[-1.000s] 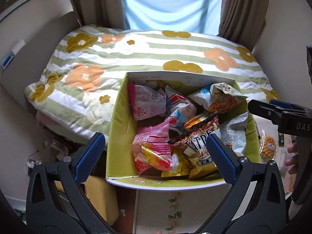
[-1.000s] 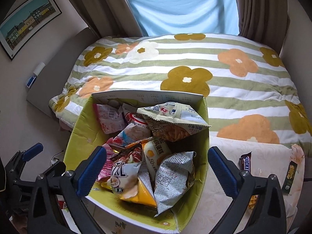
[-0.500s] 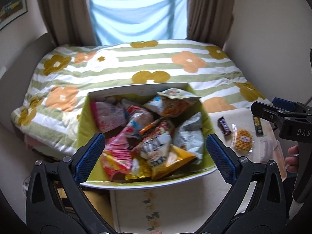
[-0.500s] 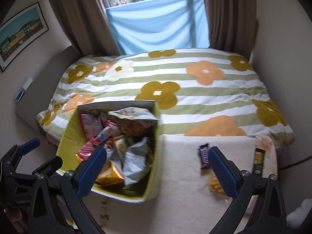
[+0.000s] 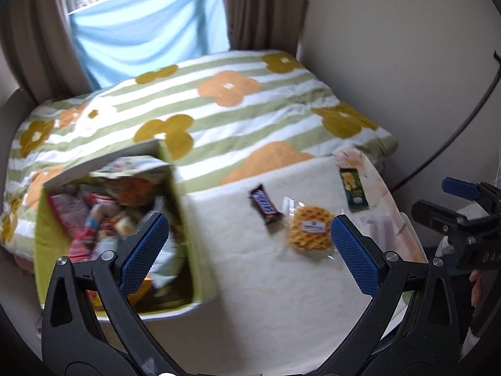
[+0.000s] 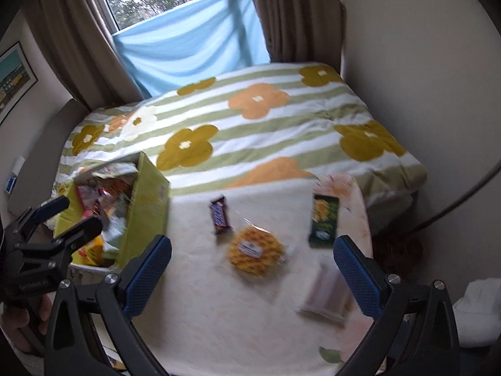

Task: Organize snacks
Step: 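Move both tools back over the waffle and white packet, then grasp the Member's Mark waffle with the left tool while the right tool grasps the white packet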

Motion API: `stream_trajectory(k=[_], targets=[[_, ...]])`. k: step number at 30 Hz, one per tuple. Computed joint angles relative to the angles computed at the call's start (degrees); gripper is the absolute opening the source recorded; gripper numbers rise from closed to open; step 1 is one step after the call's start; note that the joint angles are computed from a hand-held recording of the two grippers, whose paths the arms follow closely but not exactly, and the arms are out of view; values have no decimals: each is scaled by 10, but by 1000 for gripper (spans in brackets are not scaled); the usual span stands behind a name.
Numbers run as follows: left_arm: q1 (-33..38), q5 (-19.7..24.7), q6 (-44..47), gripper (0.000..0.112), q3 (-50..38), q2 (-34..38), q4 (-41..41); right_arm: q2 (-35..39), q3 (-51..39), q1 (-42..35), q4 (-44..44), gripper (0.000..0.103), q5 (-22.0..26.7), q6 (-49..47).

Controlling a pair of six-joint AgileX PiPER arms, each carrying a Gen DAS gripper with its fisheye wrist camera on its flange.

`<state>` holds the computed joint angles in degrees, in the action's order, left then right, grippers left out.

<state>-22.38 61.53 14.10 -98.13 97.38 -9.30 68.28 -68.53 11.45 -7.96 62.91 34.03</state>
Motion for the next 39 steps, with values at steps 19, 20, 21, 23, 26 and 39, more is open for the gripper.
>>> stream_trajectory(k=[19,20,21,23,26,39], targets=[[-159,-59,-109,103,29,171,44,-83,315,-201,140,103,-170,-167],[-160,-63,-107,103,28,178,45,-83,328,-192,135,103,-184,-149],[-160,-66,-104,103,23,190,46,-81,334,-183,132,103,-192,-135],[-159,-75,-98,103,22,204,47,-74,350,-171,134,103,-217,-118],[-158,-77,-81,103,11,233,44,-57,367,-143,122,103,-256,-78],[-168,-102,-26,103,-23,285,71,11,374,-80,37,103,-306,67]])
